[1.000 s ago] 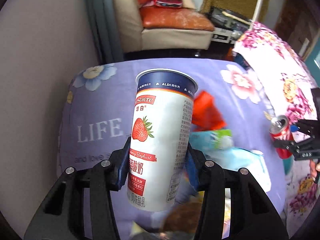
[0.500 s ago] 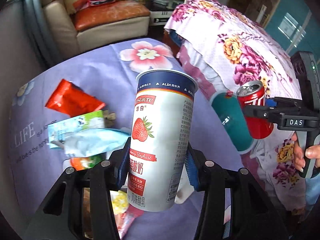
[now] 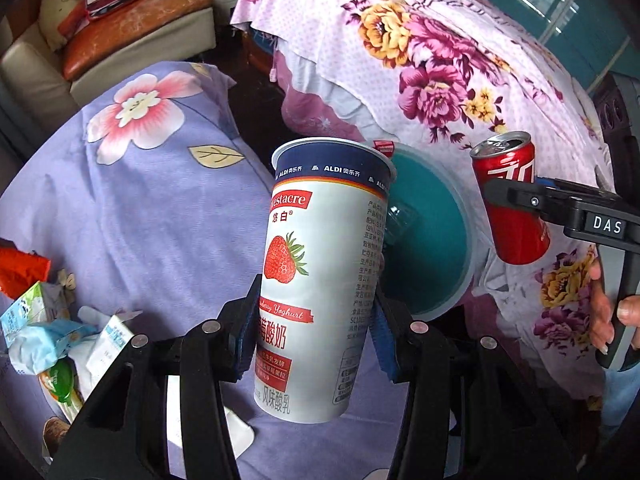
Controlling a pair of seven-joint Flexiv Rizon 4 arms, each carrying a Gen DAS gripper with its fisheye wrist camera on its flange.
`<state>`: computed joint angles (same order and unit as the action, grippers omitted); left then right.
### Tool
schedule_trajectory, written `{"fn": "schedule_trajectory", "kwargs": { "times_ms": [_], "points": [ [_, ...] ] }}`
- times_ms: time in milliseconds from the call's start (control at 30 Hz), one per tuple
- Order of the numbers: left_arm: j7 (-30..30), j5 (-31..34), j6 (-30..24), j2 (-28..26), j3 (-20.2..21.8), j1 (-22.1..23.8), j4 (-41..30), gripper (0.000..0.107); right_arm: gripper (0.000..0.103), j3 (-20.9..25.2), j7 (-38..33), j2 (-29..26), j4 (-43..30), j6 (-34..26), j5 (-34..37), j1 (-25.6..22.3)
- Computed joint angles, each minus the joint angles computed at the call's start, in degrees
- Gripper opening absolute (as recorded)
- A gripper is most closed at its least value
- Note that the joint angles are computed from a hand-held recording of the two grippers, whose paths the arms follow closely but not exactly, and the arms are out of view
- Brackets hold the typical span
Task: Collect trash
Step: 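Carry the yogurt cup and red can over the teal bin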
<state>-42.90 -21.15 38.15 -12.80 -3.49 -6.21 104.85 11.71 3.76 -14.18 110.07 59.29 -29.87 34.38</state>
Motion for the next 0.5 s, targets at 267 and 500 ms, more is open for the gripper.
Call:
{"fn": "schedule_trajectory", "kwargs": {
  "times_ms": [267,500],
  "points": [
    [-5.21,5.09,-1.16,-5.2,-1.61,-3.44,-4.4,0.049,0.064,-0.36,1.97,1.72,5.11,3.7,-0.12,-1.85],
    [-7.2,5.51,-0.82,-7.21,-2.41,-4.85,-6.21,0.06,0.064,-0.07,2.0,2.75,6.9,4.15,0.49,-2.96]
  ]
}}
